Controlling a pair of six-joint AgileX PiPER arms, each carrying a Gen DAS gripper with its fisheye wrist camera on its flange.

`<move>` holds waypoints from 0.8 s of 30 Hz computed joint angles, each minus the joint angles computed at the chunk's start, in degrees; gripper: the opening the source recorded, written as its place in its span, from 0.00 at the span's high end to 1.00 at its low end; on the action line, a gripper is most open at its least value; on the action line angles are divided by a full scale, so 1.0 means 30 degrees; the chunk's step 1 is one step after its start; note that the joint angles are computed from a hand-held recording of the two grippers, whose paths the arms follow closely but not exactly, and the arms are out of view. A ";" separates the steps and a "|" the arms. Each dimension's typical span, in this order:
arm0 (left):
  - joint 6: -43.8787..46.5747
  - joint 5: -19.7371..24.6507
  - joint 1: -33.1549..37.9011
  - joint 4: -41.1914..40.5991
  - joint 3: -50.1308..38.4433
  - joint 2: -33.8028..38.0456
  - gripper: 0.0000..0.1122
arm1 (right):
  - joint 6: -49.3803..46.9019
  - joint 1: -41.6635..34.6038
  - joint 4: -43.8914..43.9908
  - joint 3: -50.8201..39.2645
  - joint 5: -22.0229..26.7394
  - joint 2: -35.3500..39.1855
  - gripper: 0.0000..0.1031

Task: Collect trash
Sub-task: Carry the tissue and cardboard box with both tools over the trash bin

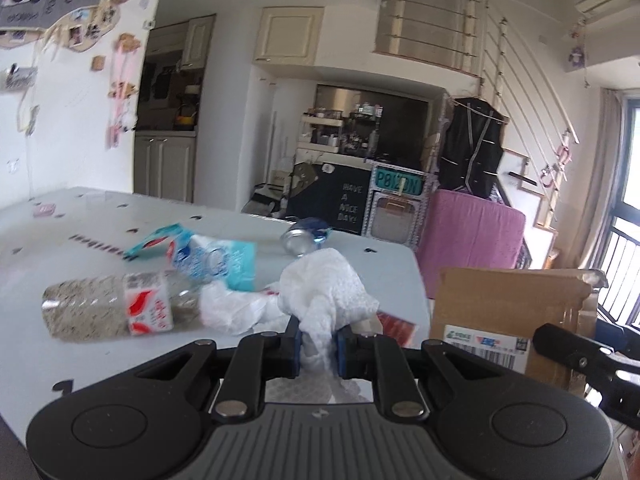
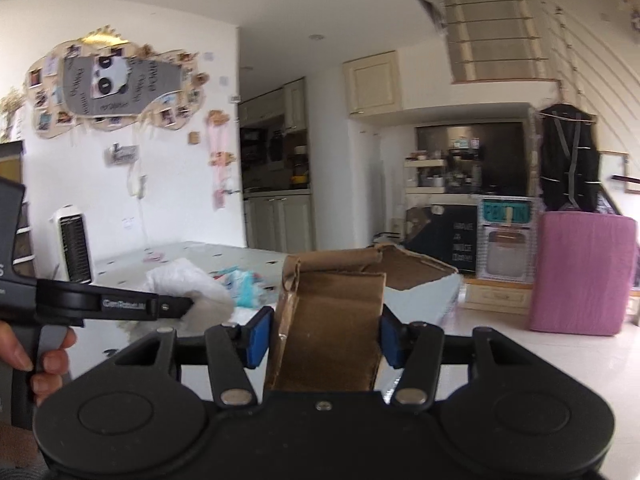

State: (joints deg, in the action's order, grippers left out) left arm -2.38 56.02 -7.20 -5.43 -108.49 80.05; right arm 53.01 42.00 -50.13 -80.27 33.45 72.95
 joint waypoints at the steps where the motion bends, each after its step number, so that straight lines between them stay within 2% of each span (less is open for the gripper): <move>1: -0.0145 0.0089 -0.0395 0.0287 -0.0279 0.0148 0.85 | 0.0037 -0.0136 -0.0070 0.0082 0.0313 -0.0242 0.46; 4: -0.0534 0.0253 -0.1729 0.1030 -0.1139 0.0751 0.85 | 0.0376 -0.0749 -0.0405 0.0500 0.1142 -0.1016 0.46; 15: -0.1487 0.0965 -0.6390 0.2725 -0.5016 0.4004 0.85 | -0.2797 -0.6135 0.3649 0.1582 0.1302 -0.2954 0.46; 21: -0.1147 0.2123 -0.8198 0.2679 -0.8131 0.6853 0.85 | -0.4268 -0.9003 0.5773 0.1984 0.1291 -0.3334 0.46; 24: -0.1023 0.3264 -0.8773 0.2722 -1.0465 0.8821 0.85 | -0.5413 -1.0700 0.7352 0.2268 0.1234 -0.3458 0.46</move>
State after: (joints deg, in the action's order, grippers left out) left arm -5.44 65.81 -33.52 2.74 -139.88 106.51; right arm 36.78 9.90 -28.07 -73.47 37.15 62.57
